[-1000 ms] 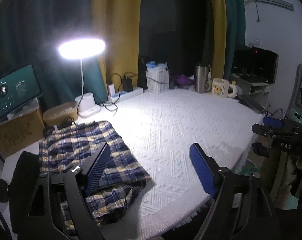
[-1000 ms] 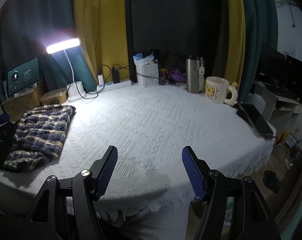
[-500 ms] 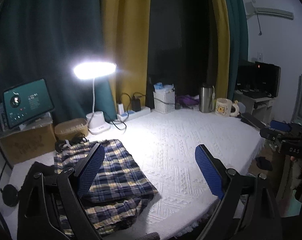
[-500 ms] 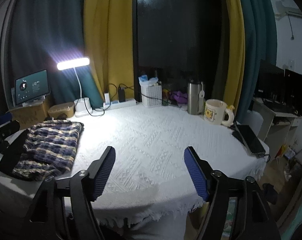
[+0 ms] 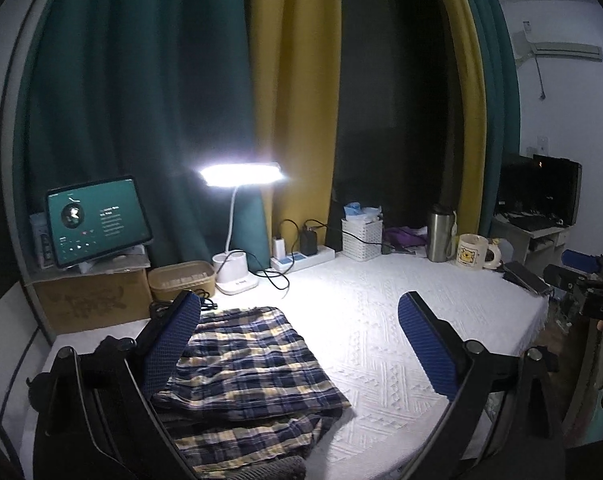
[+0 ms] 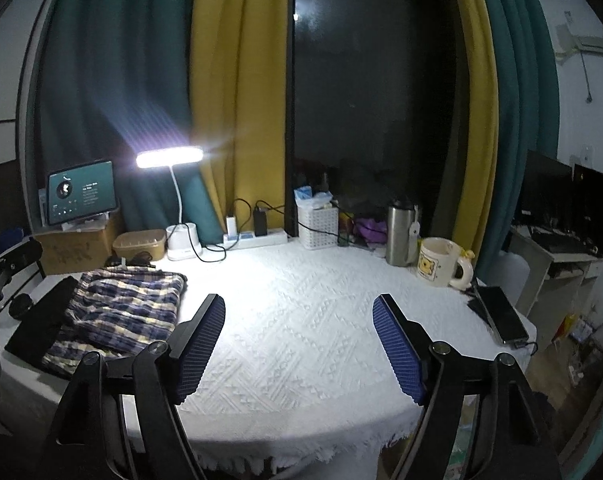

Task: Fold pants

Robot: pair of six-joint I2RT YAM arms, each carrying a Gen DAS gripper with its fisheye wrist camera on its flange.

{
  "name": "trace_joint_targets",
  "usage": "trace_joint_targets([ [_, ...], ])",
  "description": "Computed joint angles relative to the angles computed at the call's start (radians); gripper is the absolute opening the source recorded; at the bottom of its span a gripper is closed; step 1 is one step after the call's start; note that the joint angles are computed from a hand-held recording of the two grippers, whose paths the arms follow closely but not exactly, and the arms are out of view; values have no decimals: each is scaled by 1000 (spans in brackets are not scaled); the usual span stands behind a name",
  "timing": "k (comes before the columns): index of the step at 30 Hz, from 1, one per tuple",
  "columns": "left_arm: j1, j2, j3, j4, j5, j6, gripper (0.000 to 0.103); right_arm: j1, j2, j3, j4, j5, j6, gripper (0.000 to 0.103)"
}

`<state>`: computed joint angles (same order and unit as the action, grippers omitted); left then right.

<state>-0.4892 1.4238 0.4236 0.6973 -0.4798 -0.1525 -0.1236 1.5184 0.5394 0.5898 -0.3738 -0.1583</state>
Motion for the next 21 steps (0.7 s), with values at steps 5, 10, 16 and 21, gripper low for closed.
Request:
trace_joint_targets([
  [5,30,-46,-40,39,-12,15,99,33,-45,-9,6,-2,27,91],
  [10,45,-67,-74,99,-53,55,102,83,-81,-5,-12,14,47,98],
  [16,58,-112,-84,77,-69,56,102,123,-107,2,-16,60,70,99],
  [21,50,-162,-90,43,-119,66,102,146,-137,14,-44,97,88,99],
])
